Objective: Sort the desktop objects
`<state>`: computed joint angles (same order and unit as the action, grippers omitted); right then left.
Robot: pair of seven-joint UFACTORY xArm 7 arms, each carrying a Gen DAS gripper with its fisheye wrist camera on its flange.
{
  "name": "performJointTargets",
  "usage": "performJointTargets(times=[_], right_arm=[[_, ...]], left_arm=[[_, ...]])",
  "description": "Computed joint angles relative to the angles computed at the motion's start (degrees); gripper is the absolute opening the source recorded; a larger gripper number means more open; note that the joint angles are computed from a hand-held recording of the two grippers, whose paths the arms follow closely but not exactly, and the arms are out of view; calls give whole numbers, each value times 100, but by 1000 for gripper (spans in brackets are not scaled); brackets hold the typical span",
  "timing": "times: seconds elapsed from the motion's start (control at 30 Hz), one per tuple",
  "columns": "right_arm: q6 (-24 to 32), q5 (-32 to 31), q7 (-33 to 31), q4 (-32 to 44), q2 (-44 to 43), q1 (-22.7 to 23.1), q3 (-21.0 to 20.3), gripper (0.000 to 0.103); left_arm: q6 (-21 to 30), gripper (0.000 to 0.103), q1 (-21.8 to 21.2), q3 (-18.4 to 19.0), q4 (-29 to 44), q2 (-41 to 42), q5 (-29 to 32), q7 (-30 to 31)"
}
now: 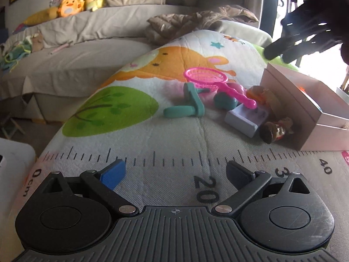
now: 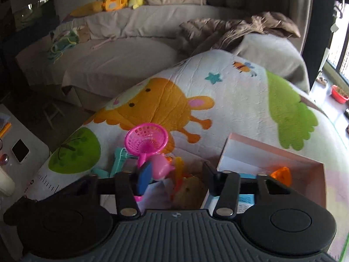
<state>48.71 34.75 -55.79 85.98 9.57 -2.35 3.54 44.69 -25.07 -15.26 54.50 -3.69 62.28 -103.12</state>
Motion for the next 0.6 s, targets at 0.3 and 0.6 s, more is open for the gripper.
performJointTargets(times=[0.3,0.6], right_arm=[[-383,-2167,2286,1534,1840,739,112,33],[1603,-1077,1183,451,691,-12,390,33]], left_arm=[[-408,103,138,-2,-264,-193,280,-525],[-779,103,279,-30,-476,-392,292,-477]])
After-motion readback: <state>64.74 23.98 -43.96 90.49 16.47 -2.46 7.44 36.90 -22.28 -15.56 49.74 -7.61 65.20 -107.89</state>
